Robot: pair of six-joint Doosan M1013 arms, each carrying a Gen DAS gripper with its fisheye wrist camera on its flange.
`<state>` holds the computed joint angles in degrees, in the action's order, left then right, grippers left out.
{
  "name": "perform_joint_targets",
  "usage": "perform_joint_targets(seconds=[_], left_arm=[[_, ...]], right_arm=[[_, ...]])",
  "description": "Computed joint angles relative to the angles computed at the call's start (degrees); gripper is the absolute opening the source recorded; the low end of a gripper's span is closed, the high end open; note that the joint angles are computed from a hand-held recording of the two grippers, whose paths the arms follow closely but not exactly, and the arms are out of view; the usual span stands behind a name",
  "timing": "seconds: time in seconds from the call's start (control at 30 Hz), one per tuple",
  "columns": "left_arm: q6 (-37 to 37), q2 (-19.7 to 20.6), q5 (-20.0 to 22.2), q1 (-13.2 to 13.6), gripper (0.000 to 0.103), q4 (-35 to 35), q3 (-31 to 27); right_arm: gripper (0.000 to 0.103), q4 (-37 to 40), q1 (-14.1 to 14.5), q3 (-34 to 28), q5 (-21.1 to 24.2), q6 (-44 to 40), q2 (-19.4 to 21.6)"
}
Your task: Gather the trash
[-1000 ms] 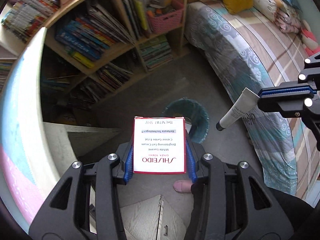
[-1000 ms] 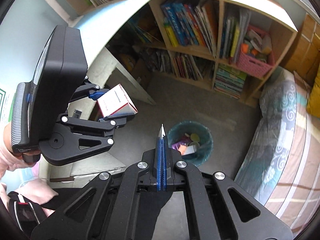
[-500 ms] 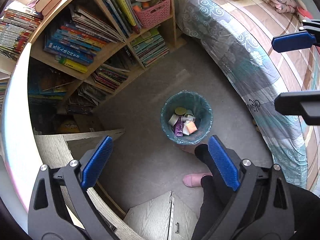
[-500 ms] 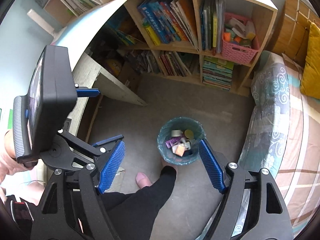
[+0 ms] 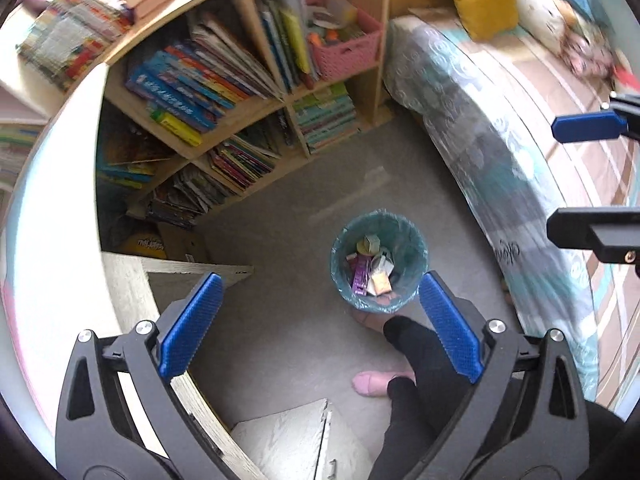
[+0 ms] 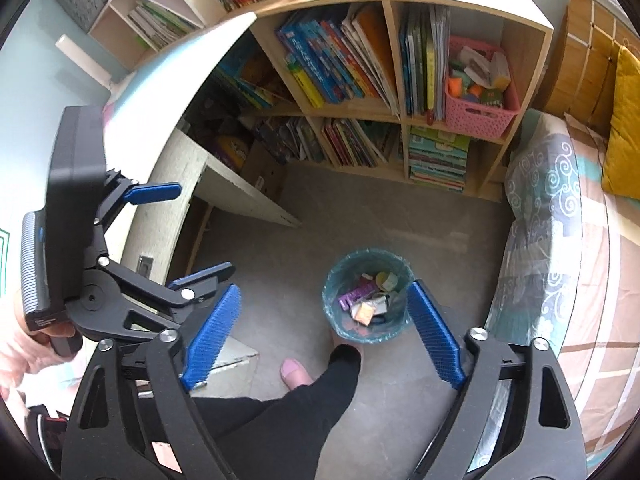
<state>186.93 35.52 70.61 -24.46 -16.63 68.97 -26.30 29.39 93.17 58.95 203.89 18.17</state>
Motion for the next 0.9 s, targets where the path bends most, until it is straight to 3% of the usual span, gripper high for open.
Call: perform_joint_targets(seconds=[0.33,0.6,0.9], left_arm=[[-8.6,2.7,3.8,2.2,0.096,-3.8,-8.0],[-15.8,4.9,4.3,4.5,0.096,-4.3,-13.6],[-26.1,7.7,2.6,7.1,0.096,-4.8,-19.8]], right_arm=[[0.092,-1.3,-2.2,-2.6,0.5,-4.8,0.8],[0.092,-1.8,-4.7,-6.1,-3.1,-12.8,2.7],[0.092,4.3,-8.1,-13.2,-8.6,-33.4,6.7]])
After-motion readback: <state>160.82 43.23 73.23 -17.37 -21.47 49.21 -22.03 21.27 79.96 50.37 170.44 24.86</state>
